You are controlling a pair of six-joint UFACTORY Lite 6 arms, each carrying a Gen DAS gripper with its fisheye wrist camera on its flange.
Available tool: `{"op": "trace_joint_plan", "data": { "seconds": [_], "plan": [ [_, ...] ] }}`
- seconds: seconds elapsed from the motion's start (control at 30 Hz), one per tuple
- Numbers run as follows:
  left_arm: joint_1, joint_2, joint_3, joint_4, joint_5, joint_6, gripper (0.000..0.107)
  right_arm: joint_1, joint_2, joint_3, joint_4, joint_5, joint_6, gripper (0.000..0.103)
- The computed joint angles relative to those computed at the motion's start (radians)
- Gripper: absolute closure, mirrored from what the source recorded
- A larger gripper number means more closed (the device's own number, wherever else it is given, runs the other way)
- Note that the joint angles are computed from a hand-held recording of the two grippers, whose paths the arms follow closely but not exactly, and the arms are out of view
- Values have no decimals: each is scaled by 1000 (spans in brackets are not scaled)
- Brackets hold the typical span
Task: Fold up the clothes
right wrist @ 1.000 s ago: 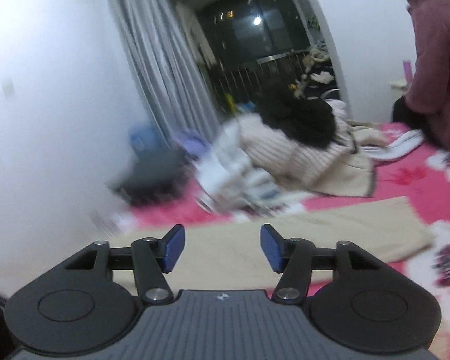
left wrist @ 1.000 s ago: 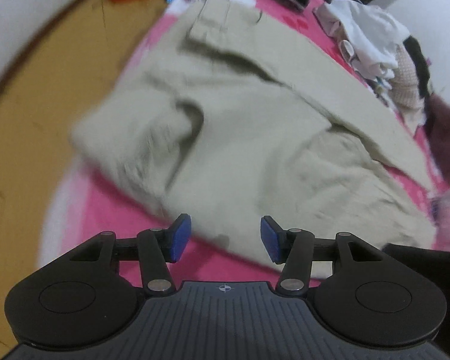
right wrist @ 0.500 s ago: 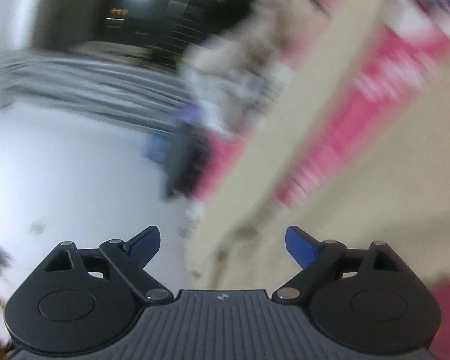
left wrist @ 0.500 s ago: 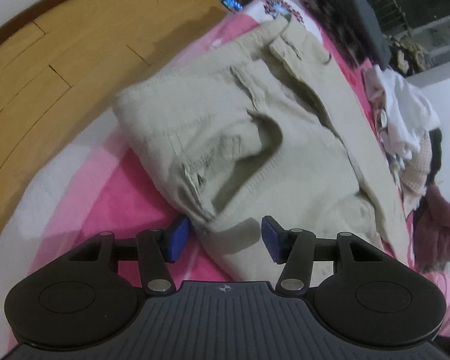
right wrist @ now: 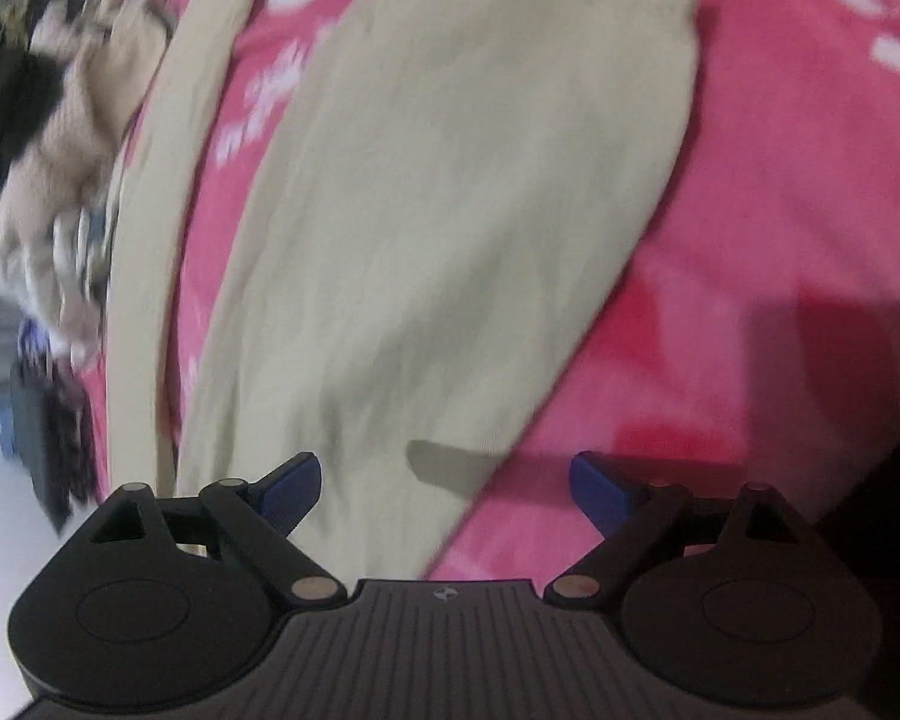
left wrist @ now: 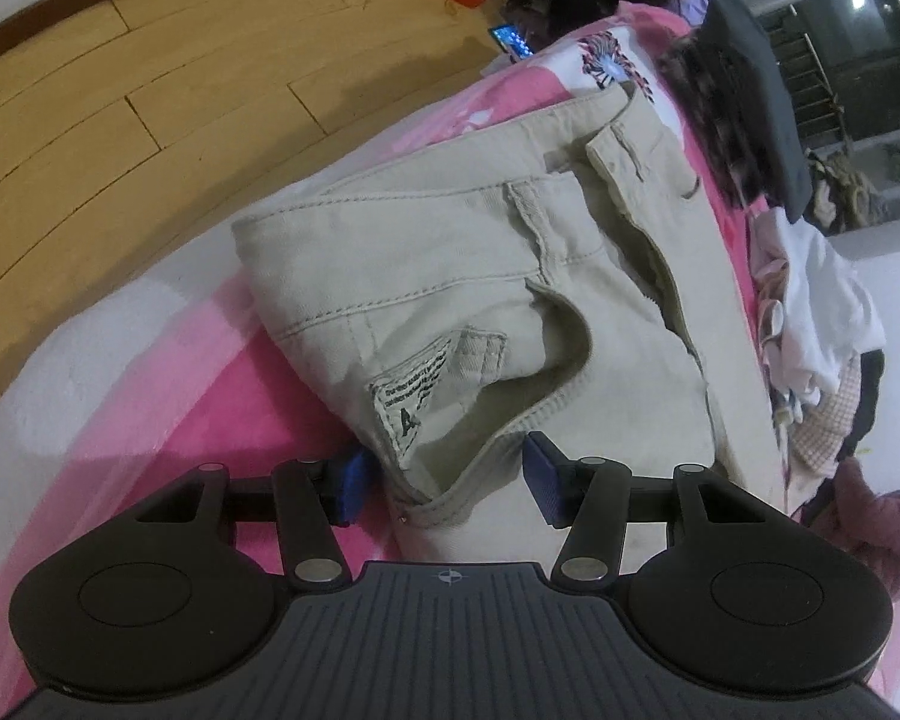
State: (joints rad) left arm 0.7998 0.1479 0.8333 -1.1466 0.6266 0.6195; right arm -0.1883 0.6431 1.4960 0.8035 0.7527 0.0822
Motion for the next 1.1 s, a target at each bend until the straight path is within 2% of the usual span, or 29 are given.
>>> {"op": "trace_joint_plan", "data": {
  "seconds": [0.13, 0.27, 0.37, 0.43, 0.5, 0.57, 0.6, 0.63, 0.87, 1.1],
  "plan": [
    [-12, 16, 7, -16, -20, 21, 55, -21, -5, -29, 23, -100, -24, 13],
    [-36, 7, -9, -50, -61, 42, 57, -27, -11, -70, 78, -133, -79, 26],
    [-44, -5, -22, -65, -75, 74, 64, -35, -32, -120, 201, -134, -183, 37],
    [-43, -10, -28, -69, -79, 79, 70, -39, -35, -140, 227, -145, -205, 40],
    [-42, -15, -34, -73, -83, 85, 76, -38, -39, -158, 244, -160, -220, 49],
    [-56, -33, -45, -76, -107, 83, 81, -41, -44, -170, 251, -171, -227, 65],
    [-68, -44, -48, -73, -120, 79, 86, -43, -49, -176, 260, -175, -241, 81],
    [-79, -54, -50, -67, -132, 73, 89, -49, -63, -191, 273, -179, -265, 92],
    [-122, -130, -17, 57, -137, -68, 98, -39, -197, -305, 479, -244, -505, 95],
    [-147, -163, 47, -123, -93, 23, 99, -1, -179, -187, 572, -281, -600, 95]
  ]
}}
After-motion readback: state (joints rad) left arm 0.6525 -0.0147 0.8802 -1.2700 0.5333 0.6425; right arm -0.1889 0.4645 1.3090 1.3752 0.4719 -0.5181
